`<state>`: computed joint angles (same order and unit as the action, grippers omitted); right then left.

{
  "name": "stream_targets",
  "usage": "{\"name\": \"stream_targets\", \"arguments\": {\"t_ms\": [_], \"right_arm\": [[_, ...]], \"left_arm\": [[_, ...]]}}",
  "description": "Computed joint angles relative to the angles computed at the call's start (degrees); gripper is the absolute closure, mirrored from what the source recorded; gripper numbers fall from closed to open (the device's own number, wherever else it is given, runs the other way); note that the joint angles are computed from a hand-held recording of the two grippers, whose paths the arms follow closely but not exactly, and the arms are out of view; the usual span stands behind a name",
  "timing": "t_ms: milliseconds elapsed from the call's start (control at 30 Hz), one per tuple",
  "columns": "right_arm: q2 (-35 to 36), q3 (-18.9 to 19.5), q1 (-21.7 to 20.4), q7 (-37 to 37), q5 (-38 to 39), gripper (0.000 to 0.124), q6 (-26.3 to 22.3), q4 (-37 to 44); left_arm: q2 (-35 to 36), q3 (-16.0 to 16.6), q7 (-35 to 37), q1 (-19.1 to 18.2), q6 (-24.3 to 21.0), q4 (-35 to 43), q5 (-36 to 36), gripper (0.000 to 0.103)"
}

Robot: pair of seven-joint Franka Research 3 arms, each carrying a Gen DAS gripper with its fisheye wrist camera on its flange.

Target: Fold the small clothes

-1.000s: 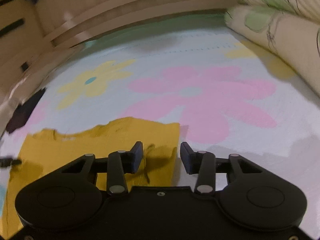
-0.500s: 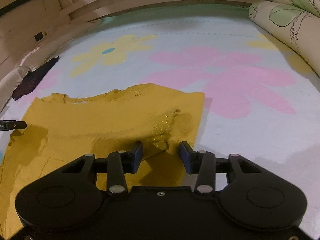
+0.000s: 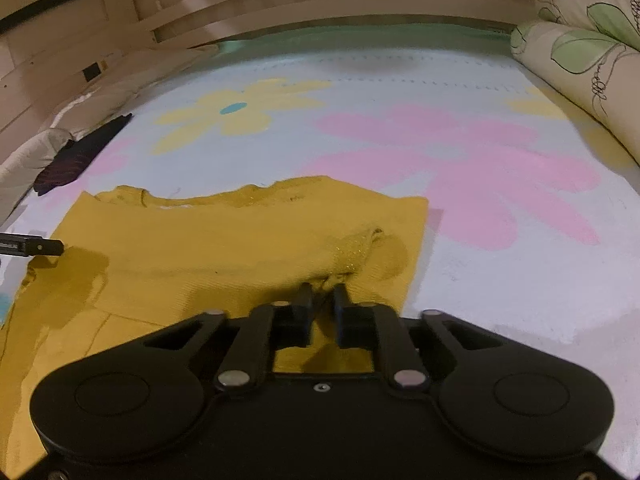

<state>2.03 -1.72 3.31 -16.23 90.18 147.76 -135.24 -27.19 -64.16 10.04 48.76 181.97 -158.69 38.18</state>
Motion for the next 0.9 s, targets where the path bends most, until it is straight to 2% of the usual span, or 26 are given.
{"name": "stream_targets", "arguments": {"t_ms": [133, 167, 267, 367, 433, 467, 500, 567, 667, 833, 900], "right_arm": [[-0.6, -0.4, -0.5, 7.6, -3.6, 0.114, -0.1, -0.1], [-0.9, -0.6, -0.7, 10.6, -5.2, 0.117, -0.1, -0.3], [-1.3, -1.0, -1.0, 21.4, -11.9, 0.117, 0.7, -0.8], [-2.1, -0.5, -0.5, 19.9, -12.5, 0.116, 3.2, -2.1], [-2.1, -0.4, -0.3, 19.7, -11.3, 0.105, 3.7, -2.0], [-2.4, -0.7, -0.4, 19.9, -10.4, 0.084, 2.7, -2.0], [-2.7, -1.0, -0.6, 20.3, -10.4, 0.062, 1.7, -2.0], [-4.1, -1.4, -1.0, 22.3, -11.6, 0.04, 0.6, -2.6], [-7.0, -1.9, -1.2, 27.7, -16.7, 0.041, 0.5, -5.0], [-13.3, -3.9, -2.1, 35.8, -26.2, 0.03, -3.0, -11.6], [-15.7, -4.1, -2.6, 39.4, -31.9, 0.029, -4.0, -14.0]], "left_arm": [[0.0, 0.1, 0.0, 0.0, 0.0, 0.0, 0.1, 0.009], [0.0, 0.1, -0.1, 0.1, 0.1, 0.0, 0.1, 0.009], [0.2, -0.2, 0.0, 0.4, 0.0, -0.1, 0.2, 0.009], [1.0, 0.7, 0.4, -0.4, -0.4, -0.2, 0.6, 0.009], [1.6, 2.8, 0.9, -2.6, -0.8, -0.7, 0.8, 0.009], [2.2, 4.6, 1.3, -4.4, -1.2, -1.0, 1.0, 0.009], [2.8, 6.5, 1.7, -6.3, -1.5, -1.3, 1.3, 0.009], [3.3, 10.8, 2.6, -11.4, -2.9, -2.2, 2.2, 0.008], [3.7, 18.6, 4.6, -21.6, -6.0, -3.8, 1.8, 0.006], [1.3, 33.6, 10.0, -43.6, -12.3, -8.1, -5.3, 0.006], [-1.0, 38.0, 10.1, -51.0, -13.9, -10.4, -8.3, 0.006]]}}
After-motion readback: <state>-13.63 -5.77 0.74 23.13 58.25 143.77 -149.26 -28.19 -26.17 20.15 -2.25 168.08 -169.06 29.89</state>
